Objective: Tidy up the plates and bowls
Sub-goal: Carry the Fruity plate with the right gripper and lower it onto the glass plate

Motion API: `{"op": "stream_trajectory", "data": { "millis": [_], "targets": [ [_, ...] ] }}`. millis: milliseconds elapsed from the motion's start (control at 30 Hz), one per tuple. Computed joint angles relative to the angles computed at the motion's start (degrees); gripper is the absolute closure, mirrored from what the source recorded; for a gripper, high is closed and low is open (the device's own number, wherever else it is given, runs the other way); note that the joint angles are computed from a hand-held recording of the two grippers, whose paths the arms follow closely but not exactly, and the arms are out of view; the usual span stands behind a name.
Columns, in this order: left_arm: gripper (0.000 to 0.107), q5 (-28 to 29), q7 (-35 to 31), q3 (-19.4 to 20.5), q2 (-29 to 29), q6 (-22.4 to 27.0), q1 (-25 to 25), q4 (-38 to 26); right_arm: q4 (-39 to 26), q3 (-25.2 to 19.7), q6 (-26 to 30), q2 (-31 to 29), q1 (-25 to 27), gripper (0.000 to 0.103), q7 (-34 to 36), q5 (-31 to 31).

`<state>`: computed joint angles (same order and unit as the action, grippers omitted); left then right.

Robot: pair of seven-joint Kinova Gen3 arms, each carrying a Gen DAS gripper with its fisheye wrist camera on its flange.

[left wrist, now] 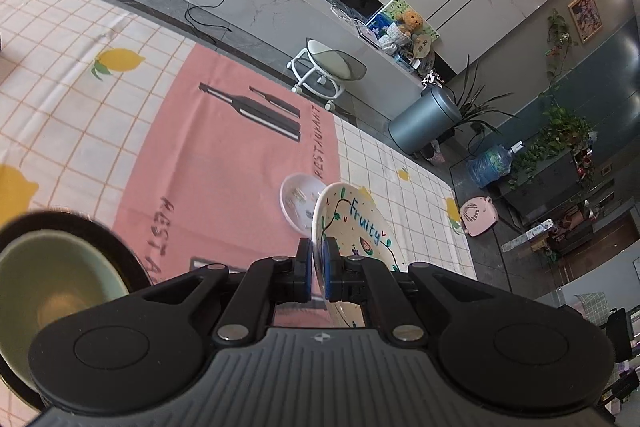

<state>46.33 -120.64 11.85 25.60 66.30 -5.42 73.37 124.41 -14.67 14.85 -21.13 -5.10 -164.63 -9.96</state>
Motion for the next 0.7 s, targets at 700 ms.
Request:
{"op": "stream_trajectory", "data": {
  "millis": [700],
  "targets": [
    [0.101,1.51,-4.83,-2.65,-4.46,-6.30,0.61,19.45,9.42,-7.41,6.40,-11.05,2.50,0.101,-7.72,-2.49]
  ]
}}
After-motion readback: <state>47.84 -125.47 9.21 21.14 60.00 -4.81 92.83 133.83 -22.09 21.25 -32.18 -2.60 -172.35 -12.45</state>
